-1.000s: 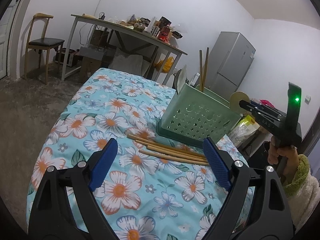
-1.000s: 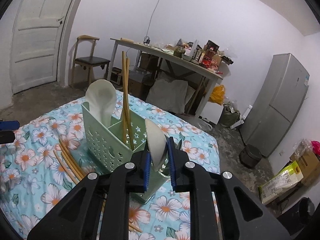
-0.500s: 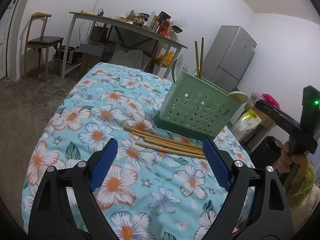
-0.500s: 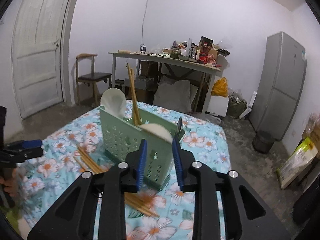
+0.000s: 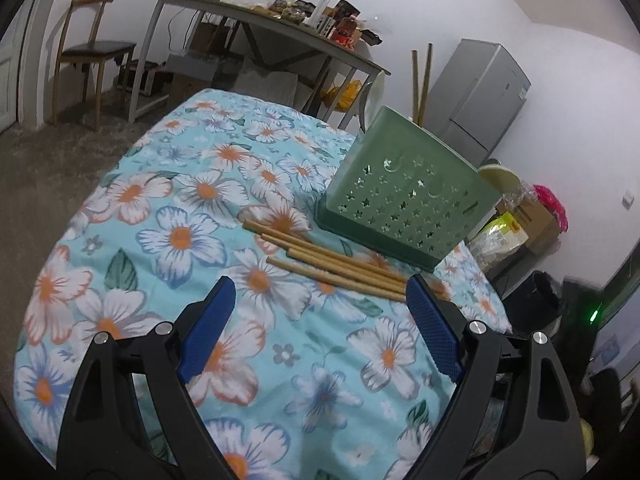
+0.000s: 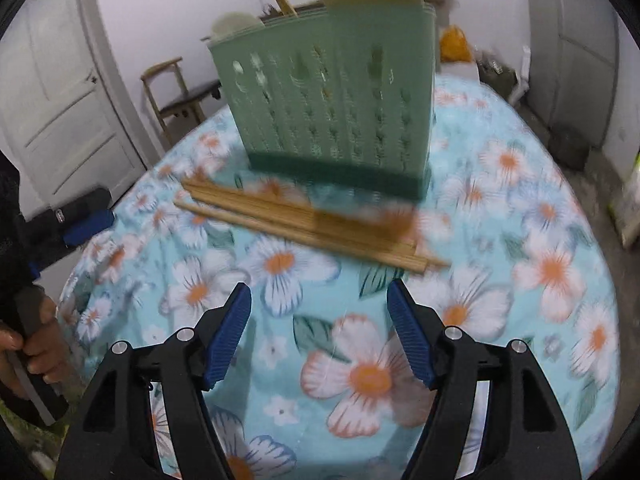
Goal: Organize utensils
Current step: 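Move both tools back toward the wooden chopsticks on the bedspread, then close the left tool on the wooden chopsticks beside the holder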
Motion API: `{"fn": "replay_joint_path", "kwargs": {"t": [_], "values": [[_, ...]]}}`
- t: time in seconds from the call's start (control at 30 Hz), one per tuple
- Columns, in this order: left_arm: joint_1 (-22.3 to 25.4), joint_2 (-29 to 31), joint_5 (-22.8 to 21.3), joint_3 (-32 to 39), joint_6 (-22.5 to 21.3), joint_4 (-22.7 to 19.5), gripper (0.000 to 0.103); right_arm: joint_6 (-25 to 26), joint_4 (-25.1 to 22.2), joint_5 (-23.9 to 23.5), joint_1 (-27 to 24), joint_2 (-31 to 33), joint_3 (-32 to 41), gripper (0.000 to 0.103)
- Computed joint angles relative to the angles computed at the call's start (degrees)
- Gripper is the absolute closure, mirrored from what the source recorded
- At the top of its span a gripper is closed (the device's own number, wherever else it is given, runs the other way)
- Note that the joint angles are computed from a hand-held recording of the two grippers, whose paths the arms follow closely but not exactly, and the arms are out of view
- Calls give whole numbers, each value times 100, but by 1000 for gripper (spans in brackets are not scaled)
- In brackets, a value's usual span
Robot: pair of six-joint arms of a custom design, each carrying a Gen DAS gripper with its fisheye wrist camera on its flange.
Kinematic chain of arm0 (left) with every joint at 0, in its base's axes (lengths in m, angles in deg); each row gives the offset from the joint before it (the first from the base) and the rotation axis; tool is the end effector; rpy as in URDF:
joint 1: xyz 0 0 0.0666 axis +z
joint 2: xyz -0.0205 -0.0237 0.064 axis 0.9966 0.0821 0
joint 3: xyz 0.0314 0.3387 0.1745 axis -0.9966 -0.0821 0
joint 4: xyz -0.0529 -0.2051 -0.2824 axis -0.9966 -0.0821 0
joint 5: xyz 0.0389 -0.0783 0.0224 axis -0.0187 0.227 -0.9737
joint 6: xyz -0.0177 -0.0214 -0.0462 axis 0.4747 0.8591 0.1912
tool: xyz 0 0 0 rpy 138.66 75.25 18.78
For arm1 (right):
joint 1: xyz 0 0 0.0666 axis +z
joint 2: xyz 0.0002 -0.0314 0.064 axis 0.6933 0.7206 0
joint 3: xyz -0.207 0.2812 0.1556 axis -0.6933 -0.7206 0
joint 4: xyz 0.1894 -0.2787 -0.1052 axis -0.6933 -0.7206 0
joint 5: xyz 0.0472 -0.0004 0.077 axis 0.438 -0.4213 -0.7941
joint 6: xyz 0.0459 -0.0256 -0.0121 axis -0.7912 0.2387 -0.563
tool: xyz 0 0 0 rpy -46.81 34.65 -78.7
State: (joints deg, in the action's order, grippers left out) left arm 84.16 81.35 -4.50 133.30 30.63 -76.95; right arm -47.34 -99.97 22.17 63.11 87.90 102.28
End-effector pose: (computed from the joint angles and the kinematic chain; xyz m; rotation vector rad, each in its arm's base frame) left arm 0.5720 -0.0288 0.4063 0.0321 2.2303 -0.6934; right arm 0.5510 0.1915 0.3784 -0.0491 2.4313 0.2870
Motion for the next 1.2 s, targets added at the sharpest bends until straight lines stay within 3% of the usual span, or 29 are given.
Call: {"fn": "replay_joint_path", "kwargs": {"t": [0.2, 0.37, 0.57, 0.77, 1.2], "values": [[-8, 560, 16, 711, 379, -383, 20, -211, 208, -75, -1, -64, -288, 28], [-47, 1094, -31, 1459, 190, -795, 38, -324, 385, -247, -51, -136, -430, 28], [-85, 1533, -177, 2081, -134, -1292, 41, -433, 532, -516, -162, -248, -591, 28], [-26, 1482, 254, 1935, -173, -1179, 42, -437, 542, -535, -159, -223, -567, 27], [4, 1161, 1120, 1508, -948, -1410, 46, -600, 541, -756, -217, -224, -563, 27]]}}
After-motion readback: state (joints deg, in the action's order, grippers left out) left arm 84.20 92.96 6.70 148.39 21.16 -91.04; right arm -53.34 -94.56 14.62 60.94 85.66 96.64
